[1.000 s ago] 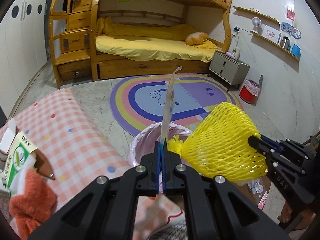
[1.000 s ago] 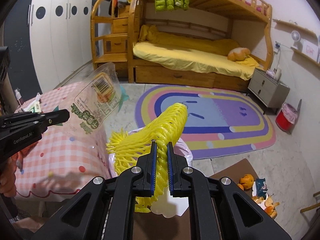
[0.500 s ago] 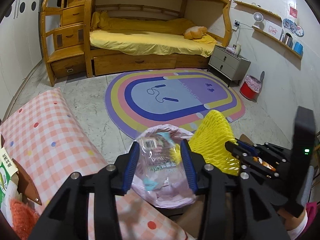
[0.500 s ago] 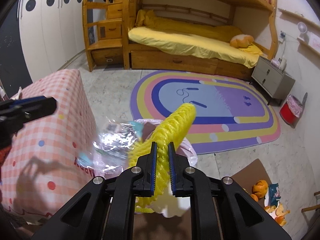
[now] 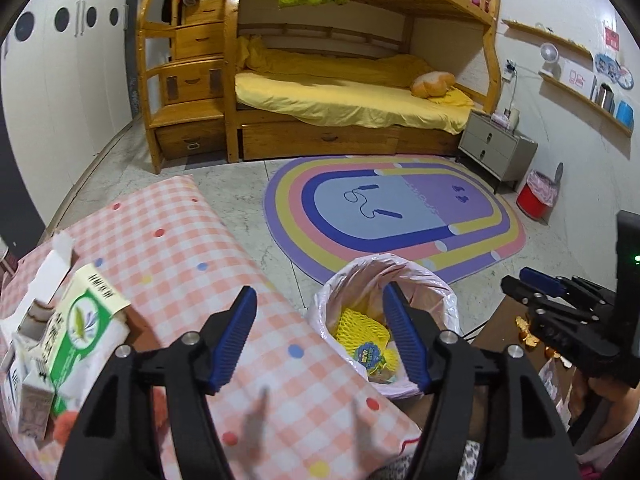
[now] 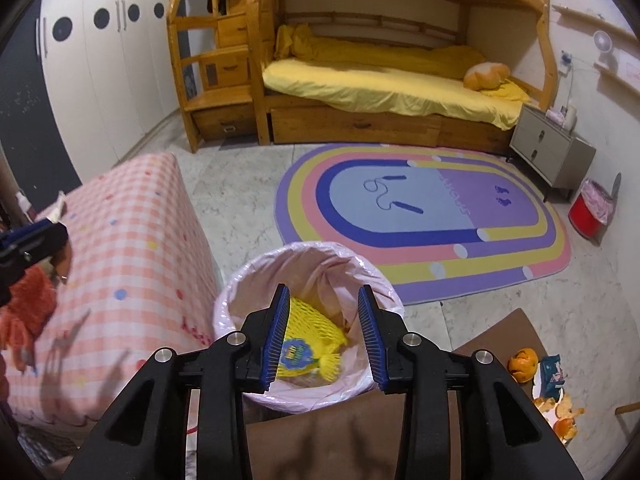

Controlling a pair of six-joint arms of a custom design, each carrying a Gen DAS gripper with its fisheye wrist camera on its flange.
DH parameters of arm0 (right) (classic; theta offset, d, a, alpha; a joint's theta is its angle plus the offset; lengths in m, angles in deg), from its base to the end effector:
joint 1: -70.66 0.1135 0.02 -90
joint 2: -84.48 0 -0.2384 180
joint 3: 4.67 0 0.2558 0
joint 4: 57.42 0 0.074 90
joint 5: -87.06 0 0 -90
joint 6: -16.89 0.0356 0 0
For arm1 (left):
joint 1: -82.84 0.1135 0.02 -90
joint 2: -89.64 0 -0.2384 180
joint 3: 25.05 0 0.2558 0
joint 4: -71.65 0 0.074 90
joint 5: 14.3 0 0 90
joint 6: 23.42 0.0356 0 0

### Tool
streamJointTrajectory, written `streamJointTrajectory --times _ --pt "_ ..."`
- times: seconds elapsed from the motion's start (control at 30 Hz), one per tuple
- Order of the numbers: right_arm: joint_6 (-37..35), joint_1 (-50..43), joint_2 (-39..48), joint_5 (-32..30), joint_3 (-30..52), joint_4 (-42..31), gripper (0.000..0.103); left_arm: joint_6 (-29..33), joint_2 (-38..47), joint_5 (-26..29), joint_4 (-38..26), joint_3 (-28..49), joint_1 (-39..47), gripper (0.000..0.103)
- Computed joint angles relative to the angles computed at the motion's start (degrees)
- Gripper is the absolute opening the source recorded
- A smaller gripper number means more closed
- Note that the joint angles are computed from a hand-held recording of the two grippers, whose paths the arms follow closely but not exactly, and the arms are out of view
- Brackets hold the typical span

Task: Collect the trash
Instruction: 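Bring both tools back over the table, then reach the right tool to the orange knitted glove and grasp it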

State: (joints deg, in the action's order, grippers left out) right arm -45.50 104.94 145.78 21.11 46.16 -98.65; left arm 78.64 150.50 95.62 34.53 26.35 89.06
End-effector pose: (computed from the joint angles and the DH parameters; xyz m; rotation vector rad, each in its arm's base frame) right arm 0.1925 0.1137 0.1925 0.0370 2.3695 -0.0098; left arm 0.2301 0.0129 0.2016 0.2815 2.3196 -0.2567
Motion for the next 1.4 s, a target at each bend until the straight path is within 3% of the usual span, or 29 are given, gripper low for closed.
streamJointTrajectory --times 0.13,0.2,0.33,0.43,0.57,0.8,0.93,1.17,1.4 --pt "3.0 7.3 -4.7 2.9 2.3 -5.1 0.037 3.9 -6.6 2.6 -6.3 -0.7 5.8 0.066" --pt "4.4 11.2 -5.6 4.1 3.4 -6.3 0.037 5.3 -9.9 3.6 -9.5 -0.9 9.0 0.071" --pt "7.3 18.8 -5.5 5.5 5.7 -6.2 0.037 12.4 -13.7 10.0 -18.4 0.2 19.8 0.076" --pt "7.9 23.2 -2.1 5.5 8.6 -4.7 0.037 20.3 -13.6 13.3 -25.3 1.7 29.7 0.076" --pt "6.8 27.6 6.3 4.4 14.7 -3.1 0.037 29.4 -12.3 16.6 -28.7 2.1 42.8 0.076" --pt "3.3 33.3 20.5 3.8 25.6 -0.5 0.037 39.8 0.0 19.4 -28.8 7.5 62.7 0.076" --pt "3.2 35.2 27.0 3.0 30.4 0.2 0.037 41.0 3.4 18.5 -23.6 7.7 68.4 0.076" --pt "2.8 36.2 37.4 1.1 38.1 0.0 0.052 38.8 12.3 16.1 -16.8 10.3 71.6 0.079" --pt "0.4 34.5 47.4 -0.4 46.3 -0.7 0.05 36.5 16.2 14.9 -12.0 11.0 70.7 0.081"
